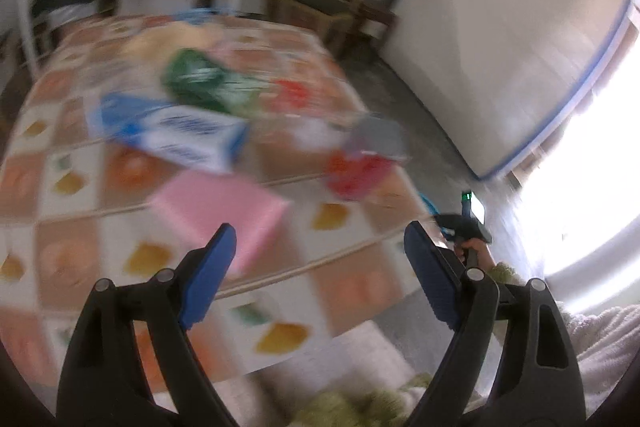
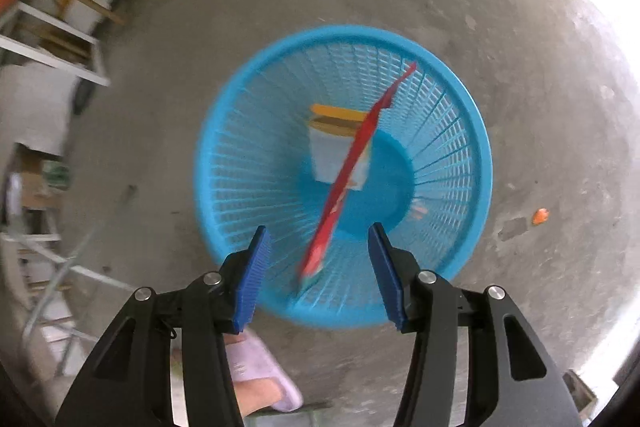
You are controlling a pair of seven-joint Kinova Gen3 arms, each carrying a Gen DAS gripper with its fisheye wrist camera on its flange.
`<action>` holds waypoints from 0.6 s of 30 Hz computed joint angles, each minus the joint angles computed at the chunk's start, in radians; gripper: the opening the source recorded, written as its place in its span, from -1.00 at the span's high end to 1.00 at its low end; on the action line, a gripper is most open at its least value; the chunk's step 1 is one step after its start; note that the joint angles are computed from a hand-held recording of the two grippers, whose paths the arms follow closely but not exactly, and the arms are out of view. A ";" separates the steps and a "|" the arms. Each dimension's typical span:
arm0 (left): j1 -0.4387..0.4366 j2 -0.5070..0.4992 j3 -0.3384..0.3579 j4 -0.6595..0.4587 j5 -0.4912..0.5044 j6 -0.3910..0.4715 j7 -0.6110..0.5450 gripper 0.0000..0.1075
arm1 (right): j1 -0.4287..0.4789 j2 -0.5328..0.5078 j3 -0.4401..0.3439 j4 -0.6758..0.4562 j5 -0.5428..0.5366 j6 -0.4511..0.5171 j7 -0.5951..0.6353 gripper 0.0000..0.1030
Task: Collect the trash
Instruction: 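Open the left tool to drop the medicine box while the right tool lowers the snack bag into the basket, then open the right tool to release the red snack bag into the basket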
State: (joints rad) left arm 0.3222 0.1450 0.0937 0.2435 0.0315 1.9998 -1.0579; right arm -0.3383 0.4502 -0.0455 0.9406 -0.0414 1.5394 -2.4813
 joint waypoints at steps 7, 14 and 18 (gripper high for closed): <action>-0.178 -0.074 -0.032 0.070 0.058 0.030 -0.007 -0.52 | -0.010 0.128 0.012 -0.086 0.051 0.101 0.086 0.86; -0.247 -0.090 -0.037 0.135 0.091 0.029 0.005 -0.52 | -0.133 0.255 0.074 -0.302 0.264 0.338 0.336 0.94; -0.265 -0.100 -0.040 0.176 0.098 0.010 -0.010 -0.52 | -0.203 0.295 0.098 -0.338 0.394 0.372 0.494 0.94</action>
State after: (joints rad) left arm 0.0568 0.0452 0.0538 0.4193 0.1292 2.0097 -1.0680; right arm -0.5413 0.7451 0.0523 0.6023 0.3528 1.9112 -1.9873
